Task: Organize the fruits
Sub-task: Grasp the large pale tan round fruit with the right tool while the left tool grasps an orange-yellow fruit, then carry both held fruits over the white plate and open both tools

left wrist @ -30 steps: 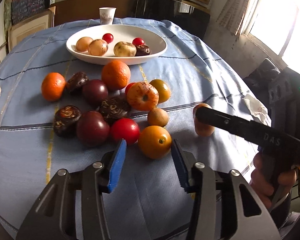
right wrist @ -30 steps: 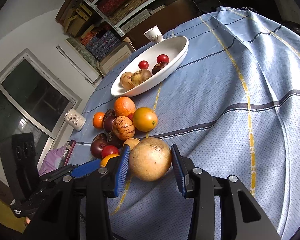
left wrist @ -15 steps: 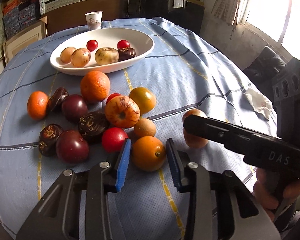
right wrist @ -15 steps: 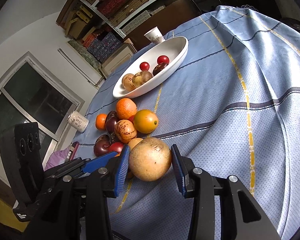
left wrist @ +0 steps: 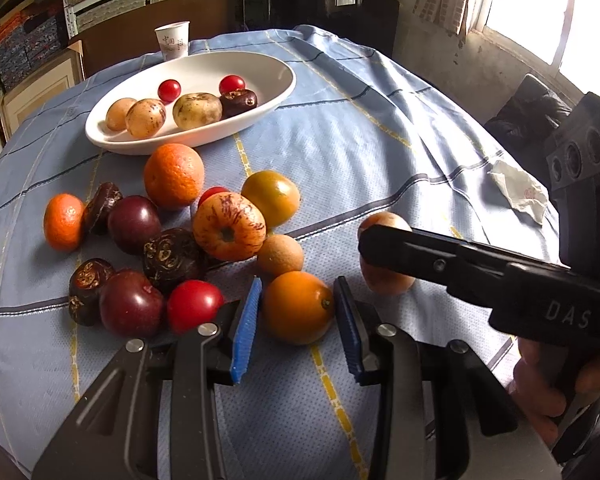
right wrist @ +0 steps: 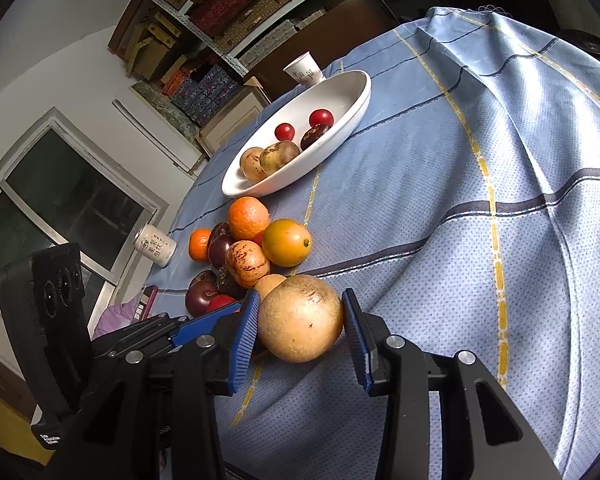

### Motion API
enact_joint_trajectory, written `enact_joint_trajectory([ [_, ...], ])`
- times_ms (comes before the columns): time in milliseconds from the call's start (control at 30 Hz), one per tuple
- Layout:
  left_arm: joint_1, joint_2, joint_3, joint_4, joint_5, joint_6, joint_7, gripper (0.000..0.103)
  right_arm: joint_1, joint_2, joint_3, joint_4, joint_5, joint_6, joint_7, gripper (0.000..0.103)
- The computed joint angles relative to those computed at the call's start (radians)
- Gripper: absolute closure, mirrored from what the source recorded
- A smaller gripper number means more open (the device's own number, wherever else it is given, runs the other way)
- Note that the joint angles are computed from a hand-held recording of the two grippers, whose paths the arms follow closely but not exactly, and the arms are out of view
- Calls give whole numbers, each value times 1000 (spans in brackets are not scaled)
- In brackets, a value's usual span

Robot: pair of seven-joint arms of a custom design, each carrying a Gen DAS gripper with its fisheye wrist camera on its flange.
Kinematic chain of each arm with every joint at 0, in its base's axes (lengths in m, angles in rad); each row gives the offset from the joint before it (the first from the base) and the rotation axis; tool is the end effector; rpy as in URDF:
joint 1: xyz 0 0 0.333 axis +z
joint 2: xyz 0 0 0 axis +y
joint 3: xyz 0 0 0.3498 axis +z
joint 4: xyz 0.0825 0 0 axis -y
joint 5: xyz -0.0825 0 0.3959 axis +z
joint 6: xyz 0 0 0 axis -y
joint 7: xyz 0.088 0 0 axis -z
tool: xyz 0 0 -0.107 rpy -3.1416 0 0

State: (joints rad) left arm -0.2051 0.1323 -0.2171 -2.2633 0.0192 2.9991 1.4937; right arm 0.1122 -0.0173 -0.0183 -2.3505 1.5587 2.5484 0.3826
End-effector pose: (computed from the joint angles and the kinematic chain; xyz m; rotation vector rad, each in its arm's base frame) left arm 0.5390 -0.2404 0.3978 -1.5734 2.2553 -0.7537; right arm 0.5185 0.0356 0.3753 -1.5334 1.5600 0.0809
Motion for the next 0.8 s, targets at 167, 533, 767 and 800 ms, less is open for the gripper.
enact_joint_trajectory([
  [167,12,-8,-16,-9,-30,3,20,67,-1,0,-1,0,2,2,1,61],
  [533,79,-85,-105,-80,-538,52,437,67,8,6,8,4,-11,40,13,61],
  [767,43,-147,-26,-78,-868,57,751,67,40,3,33,17,-167,148,98,61],
  [800,39,-153,-4,-69,-898,46,791,67,46,-2,35,17,-191,165,105,61],
])
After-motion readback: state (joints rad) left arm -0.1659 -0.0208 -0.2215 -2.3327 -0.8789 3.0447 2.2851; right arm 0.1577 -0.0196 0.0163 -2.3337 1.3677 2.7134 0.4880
